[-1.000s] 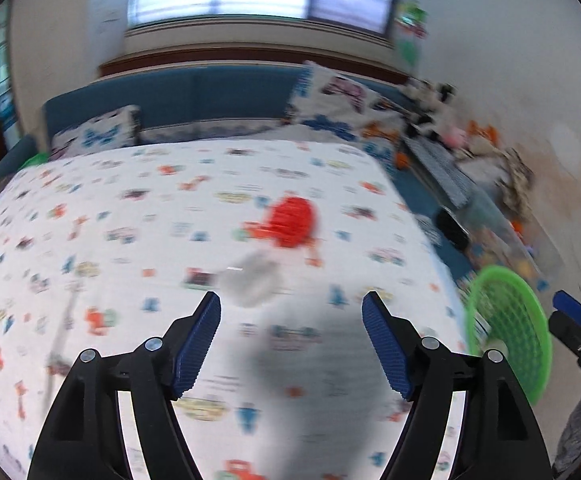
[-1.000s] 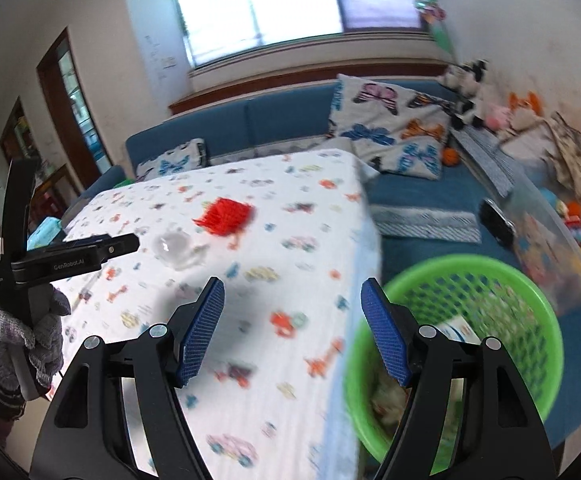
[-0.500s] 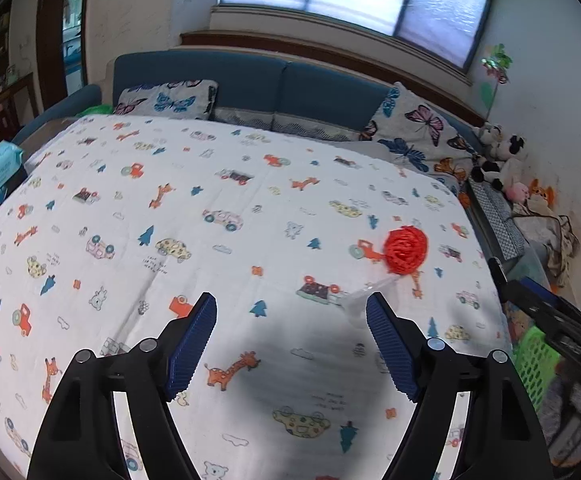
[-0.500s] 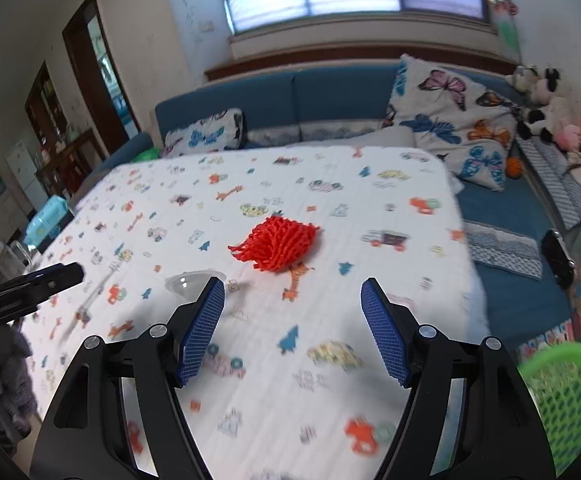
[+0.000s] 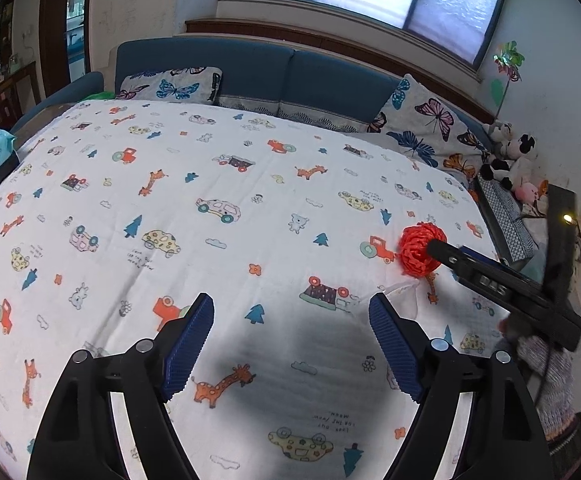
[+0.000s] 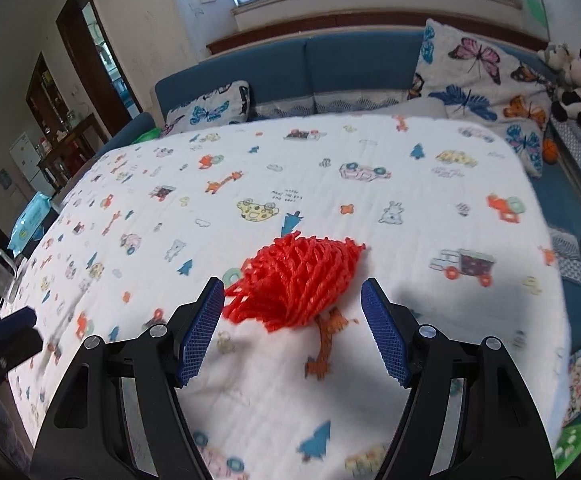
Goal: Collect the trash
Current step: 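Grasp the red mesh pompom with the right tool while the left tool grasps the clear plastic tub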
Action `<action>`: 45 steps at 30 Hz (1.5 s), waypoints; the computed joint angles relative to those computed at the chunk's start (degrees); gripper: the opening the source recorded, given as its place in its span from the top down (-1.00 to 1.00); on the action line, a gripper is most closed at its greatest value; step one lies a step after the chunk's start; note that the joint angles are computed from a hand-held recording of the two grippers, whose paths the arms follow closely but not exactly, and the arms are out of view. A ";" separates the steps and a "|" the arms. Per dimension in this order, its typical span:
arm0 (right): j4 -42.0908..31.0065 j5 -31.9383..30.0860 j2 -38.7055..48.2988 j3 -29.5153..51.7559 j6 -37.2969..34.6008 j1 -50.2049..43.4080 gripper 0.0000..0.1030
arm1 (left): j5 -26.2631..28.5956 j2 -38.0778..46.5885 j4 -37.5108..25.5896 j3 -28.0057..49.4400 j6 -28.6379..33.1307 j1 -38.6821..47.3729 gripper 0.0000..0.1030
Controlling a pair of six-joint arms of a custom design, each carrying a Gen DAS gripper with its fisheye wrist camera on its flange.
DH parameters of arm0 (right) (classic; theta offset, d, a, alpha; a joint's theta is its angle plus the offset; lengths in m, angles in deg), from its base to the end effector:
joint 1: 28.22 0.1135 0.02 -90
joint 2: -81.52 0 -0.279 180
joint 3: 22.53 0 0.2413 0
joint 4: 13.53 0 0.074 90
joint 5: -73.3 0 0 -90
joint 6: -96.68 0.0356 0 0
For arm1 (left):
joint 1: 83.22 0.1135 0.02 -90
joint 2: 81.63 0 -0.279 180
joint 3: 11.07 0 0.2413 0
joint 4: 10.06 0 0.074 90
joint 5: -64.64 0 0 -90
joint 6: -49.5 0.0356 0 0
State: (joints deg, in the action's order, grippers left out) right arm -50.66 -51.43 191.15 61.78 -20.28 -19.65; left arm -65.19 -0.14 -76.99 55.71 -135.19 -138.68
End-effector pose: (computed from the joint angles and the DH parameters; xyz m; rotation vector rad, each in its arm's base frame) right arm 0.3723 0.0766 0.1815 -0.9443 2.3198 0.6731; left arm 0.1474 -0.1739 0.2279 -0.8777 2.2708 0.0552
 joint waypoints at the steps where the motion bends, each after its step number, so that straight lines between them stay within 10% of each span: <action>1: 0.30 0.24 0.92 0.49 0.47 0.37 -0.37 | 0.29 0.10 0.86 -0.30 0.62 0.44 -0.50; 13: -2.23 -2.41 2.72 1.60 -0.45 -0.33 0.07 | 2.07 1.75 7.60 -1.09 5.46 3.01 -0.50; 40: -15.67 -10.93 -12.09 -5.77 -21.13 -24.21 0.08 | 10.25 15.29 22.46 3.95 16.94 11.73 -0.56; 45: -18.85 -12.32 -13.06 -6.80 -25.89 -29.16 0.08 | 12.52 16.30 26.17 3.02 18.74 12.98 -0.31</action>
